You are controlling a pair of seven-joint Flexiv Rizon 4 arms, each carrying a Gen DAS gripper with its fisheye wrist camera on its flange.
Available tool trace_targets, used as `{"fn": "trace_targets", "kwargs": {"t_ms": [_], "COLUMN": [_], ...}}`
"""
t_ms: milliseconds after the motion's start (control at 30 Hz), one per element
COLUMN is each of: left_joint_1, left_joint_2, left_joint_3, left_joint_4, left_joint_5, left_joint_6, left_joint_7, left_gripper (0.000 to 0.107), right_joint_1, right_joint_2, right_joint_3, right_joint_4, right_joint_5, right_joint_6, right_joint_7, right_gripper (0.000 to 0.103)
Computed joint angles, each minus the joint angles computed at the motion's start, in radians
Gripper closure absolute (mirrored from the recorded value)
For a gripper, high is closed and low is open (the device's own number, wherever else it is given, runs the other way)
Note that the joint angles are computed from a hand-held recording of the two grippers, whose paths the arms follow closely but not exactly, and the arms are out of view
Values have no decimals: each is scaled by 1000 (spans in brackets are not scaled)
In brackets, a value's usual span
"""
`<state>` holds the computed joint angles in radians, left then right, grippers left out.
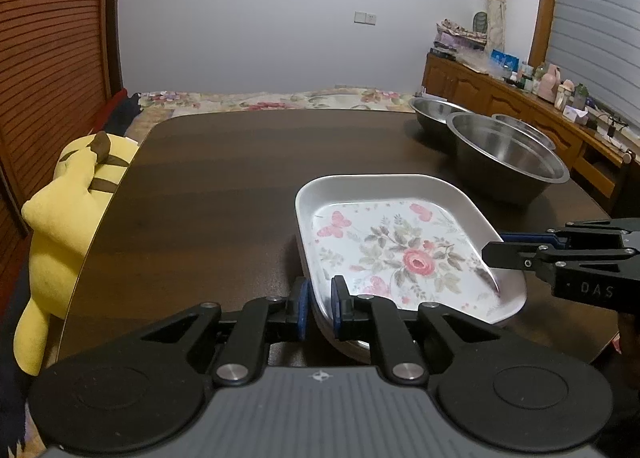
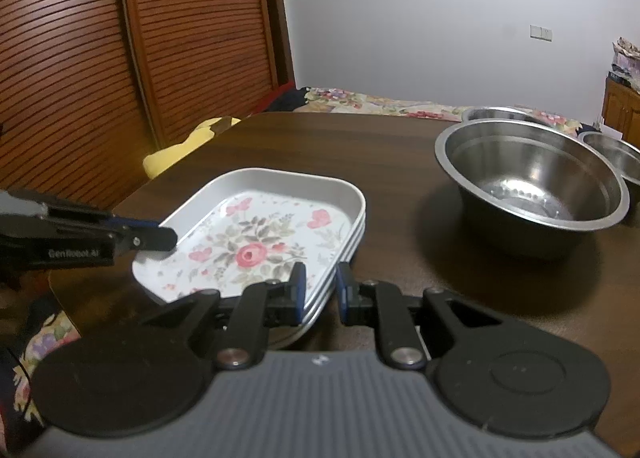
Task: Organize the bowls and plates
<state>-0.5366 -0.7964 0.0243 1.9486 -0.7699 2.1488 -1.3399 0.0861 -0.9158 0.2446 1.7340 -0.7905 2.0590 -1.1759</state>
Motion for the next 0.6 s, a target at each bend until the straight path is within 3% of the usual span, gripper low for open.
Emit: {"fn": "trace_targets", "kwargs": {"t_ms": [200,500,600], "left_joint_1": [-2,6,8], "left_joint_2": [-4,13,19], "left_joint_3": [2,-3,-2], "left_joint_4": [-7,-3,-19], "left_joint_5": [-5,-9,-3], "left_joint_6": [-9,24,37], "left_joint_7": [-3,-26,-11], "left_gripper": [91,90,80], "right_joint_1": [-54,-70,-64], "right_joint_2": [-29,-35,-21], "right_joint_3": [54,58,34], "right_joint_4": [-25,-31,-27], "right_joint_5": [-72,-92,-83], "right_joint_6": [-23,6,43], "right_joint_7": [43,86,98], "right_gripper": [82,81,81]}}
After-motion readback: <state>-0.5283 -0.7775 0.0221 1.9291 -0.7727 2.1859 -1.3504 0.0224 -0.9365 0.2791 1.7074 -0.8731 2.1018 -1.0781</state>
